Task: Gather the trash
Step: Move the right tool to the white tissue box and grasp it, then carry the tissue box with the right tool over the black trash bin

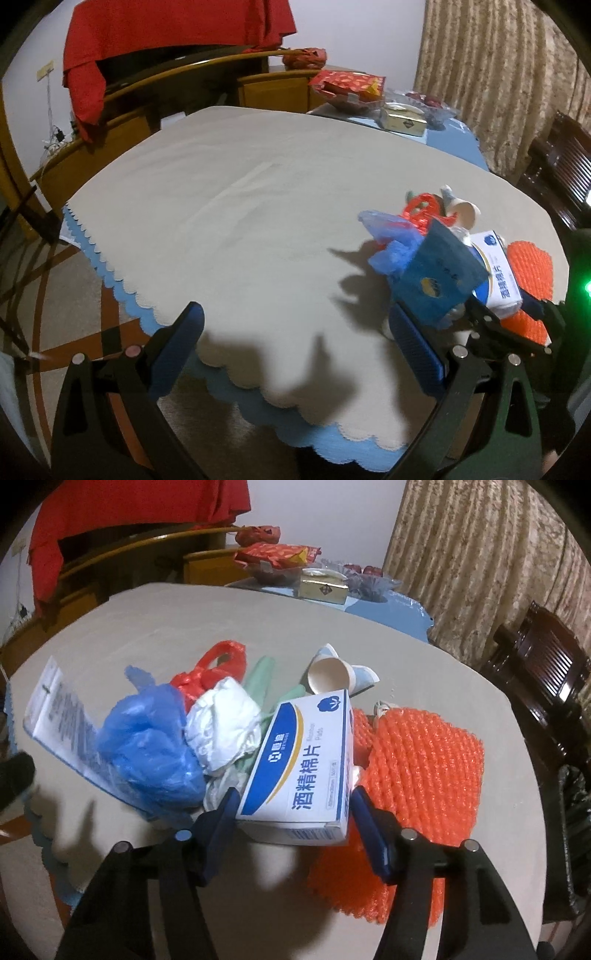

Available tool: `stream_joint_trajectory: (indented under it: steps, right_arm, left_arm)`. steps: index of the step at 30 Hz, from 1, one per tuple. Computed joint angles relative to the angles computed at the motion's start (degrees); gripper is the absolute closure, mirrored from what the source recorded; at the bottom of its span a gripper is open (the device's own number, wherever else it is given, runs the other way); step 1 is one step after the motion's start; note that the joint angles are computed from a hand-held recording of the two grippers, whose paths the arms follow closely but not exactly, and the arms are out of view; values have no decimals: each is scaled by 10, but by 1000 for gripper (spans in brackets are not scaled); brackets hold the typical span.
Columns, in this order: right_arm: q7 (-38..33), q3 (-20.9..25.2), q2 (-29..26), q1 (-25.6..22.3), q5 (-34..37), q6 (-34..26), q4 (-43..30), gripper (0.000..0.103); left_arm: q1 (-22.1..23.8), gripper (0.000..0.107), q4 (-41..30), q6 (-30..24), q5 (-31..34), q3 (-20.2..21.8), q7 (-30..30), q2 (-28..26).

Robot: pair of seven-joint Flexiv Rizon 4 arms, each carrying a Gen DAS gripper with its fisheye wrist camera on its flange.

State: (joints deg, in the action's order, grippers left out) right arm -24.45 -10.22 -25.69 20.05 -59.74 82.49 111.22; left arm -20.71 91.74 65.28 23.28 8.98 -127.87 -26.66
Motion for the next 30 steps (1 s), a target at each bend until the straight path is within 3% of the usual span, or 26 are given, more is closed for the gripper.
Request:
stream_joint_trajectory:
  steps: [8,10,12,18,26,27,28,30]
  right_arm:
    - [2,-19,16,-11,18,62,20,43]
    - [11,-43,24,0,13,81,30,43]
    - [15,-64,30,6,12,102,38,43]
    - [-41,-51,36,-7,83,110,46,43]
    - [-91,-55,32,11,148,113,53,43]
    - [-94,-61,33,17,153,116,56,43]
    - [-96,-72,34,26,157,119,60,43]
    - [-105,-82,37,36,169,121,64,43]
  left_arm:
    - [-12,10,-10,11,-15,-18,15,-4]
    - [-15,10,-16,12,-21,-20,17,-6]
    - [-23,9,-31,5,-20,-16,14,-12]
    - [-39,10,-81,-46,-16,-2,-18,-42]
    - [-21,66,-76,-56,-37,-21,-14,-42]
    - [-12,90,-69,-50,-51,-32,-3,-41]
    - [-7,100,-66,-46,-61,-39,6,-41]
    - [-1,104,-57,-33,-78,-44,14,-39]
